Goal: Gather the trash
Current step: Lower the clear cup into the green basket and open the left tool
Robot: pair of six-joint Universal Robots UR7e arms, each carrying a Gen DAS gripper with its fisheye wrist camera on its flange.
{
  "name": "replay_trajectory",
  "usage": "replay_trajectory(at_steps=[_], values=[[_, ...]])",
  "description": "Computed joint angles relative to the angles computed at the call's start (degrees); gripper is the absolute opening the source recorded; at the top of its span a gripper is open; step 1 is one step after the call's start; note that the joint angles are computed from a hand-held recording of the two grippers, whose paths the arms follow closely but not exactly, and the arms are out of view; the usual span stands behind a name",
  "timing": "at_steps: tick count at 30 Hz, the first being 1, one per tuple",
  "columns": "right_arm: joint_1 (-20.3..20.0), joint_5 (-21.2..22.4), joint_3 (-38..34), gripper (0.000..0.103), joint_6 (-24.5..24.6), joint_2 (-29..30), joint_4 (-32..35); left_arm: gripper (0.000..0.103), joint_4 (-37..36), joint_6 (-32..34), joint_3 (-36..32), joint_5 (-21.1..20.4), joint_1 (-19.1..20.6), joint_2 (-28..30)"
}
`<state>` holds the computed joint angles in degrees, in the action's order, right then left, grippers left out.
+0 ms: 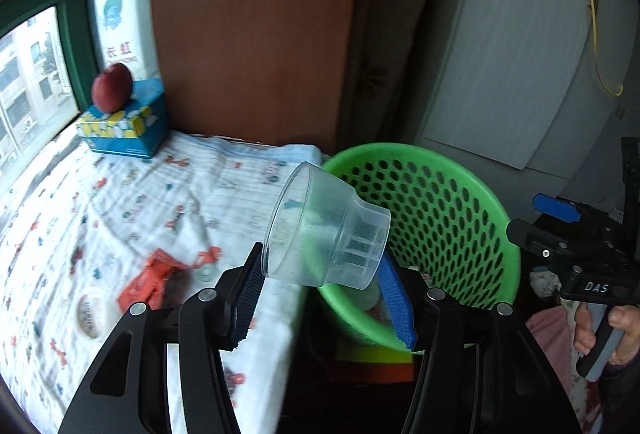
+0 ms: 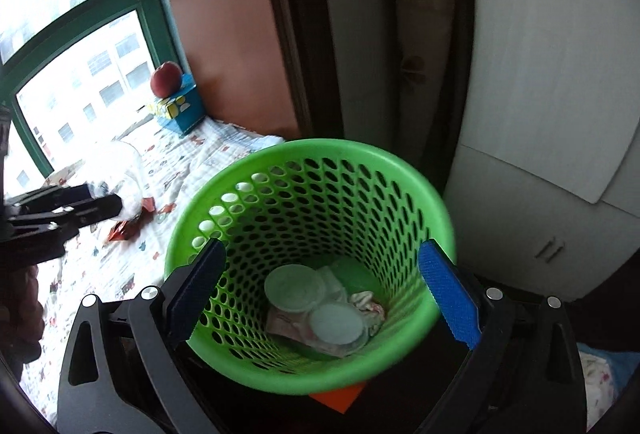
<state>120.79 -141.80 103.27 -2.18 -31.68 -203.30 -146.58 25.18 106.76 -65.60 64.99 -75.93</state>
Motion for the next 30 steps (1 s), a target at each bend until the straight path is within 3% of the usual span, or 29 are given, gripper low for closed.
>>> replay_trajectory(at_steps=[14,16,18,24,30], values=[[-0.12,0.97,4.79,0.096,0.86,-2.0,-5.99,0.054,2.93,-2.27,1.01,-1.33,-2.43,3.91],[-0.13,0.97,5.11,0.096,1.06,-2.14,-6.34,0.06,3.5,-2.77,0.97,-1.92,-2.47,4.21],[-0.22,1.21,5.61,0.096,1.47,-2.5,-6.46,0.072,3.23,-3.16,1.15,-2.39,-2.44,4.32],[0.02,1.34,5.85,0.096,1.54,-2.52,-6.82,0.072,2.42,-3.03,2.23,-2.44,-2.34,3.13],[0.48,2.53,4.51,0.096,1.26,-1.71,-5.52,0.072,1.31,-3.22,3.09,0.28,-1.4,0.61]])
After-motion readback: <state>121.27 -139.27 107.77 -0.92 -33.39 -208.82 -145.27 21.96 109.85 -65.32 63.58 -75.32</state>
